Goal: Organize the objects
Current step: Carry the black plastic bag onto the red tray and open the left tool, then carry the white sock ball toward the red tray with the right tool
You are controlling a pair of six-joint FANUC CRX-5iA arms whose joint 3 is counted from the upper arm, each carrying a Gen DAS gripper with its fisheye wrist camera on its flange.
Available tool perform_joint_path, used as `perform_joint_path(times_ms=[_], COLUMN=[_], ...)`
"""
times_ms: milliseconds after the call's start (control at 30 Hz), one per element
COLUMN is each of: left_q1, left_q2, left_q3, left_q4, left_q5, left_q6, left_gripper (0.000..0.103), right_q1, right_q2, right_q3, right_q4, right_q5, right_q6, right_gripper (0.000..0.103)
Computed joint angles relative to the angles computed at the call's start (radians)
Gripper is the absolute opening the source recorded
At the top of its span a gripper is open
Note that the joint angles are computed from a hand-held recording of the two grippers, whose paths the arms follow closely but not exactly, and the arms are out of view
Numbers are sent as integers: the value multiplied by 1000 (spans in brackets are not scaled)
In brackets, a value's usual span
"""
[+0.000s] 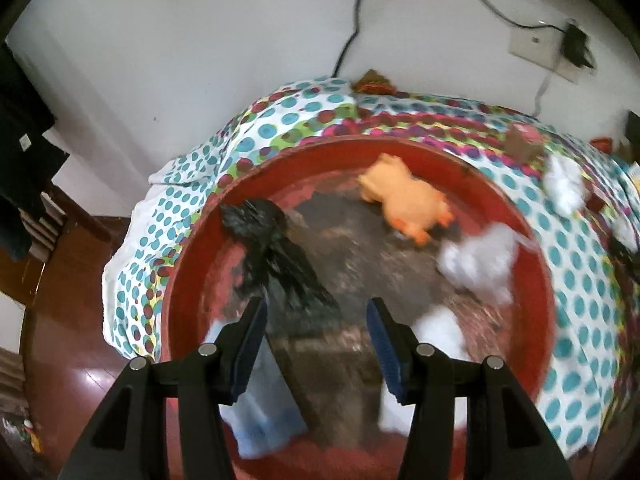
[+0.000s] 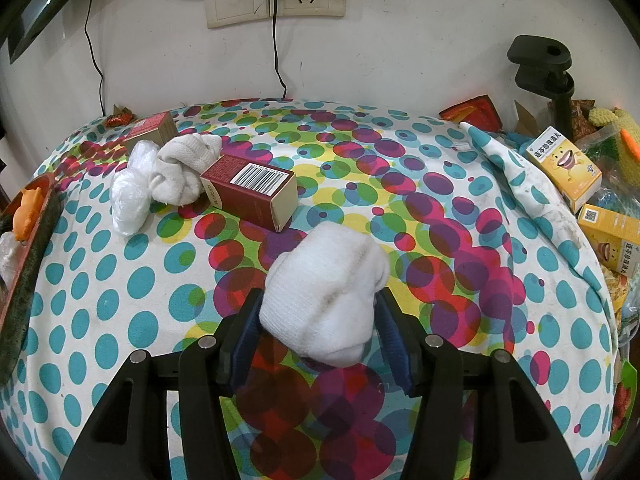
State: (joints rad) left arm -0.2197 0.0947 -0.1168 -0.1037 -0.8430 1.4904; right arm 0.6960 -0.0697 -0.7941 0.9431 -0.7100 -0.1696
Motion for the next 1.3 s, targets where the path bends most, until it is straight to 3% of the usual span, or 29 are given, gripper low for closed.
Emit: perform_joint_path(times_ms=[100, 300, 600, 833, 1000, 1067, 1133, 1300], left_q1=[-27, -37, -40, -29, -35, -27, -19, -6], left_q2=[-49, -179, -261, -278, -274, -269, -267, -268], left_q3=[-30, -156, -245, -266, -262, -260, -258, -256], left_q4=[-47, -25, -1, 78, 72, 73, 75, 78], left_q5=[-20, 19, 25, 17, 5, -4, -12, -25], left_q6=[41, 44, 5, -55, -64, -57, -56, -49], left_gripper=[53, 53, 55, 55, 55, 55, 55, 55], right_q1=[1, 1, 2, 2, 5, 11, 12, 33], right_q2=[1, 1, 3, 0, -2, 3, 5, 12], right_q3=[2, 2, 3, 0, 5, 11, 18, 34], right_q4=[-2, -2, -2, -2, -17, -18, -28, -47], right_q5=[-5, -4, -6, -3, -10, -24, -33, -73], right_q6=[3, 3, 1, -4, 3, 10, 16, 31], right_gripper=[53, 53, 53, 55, 56, 52, 42, 41])
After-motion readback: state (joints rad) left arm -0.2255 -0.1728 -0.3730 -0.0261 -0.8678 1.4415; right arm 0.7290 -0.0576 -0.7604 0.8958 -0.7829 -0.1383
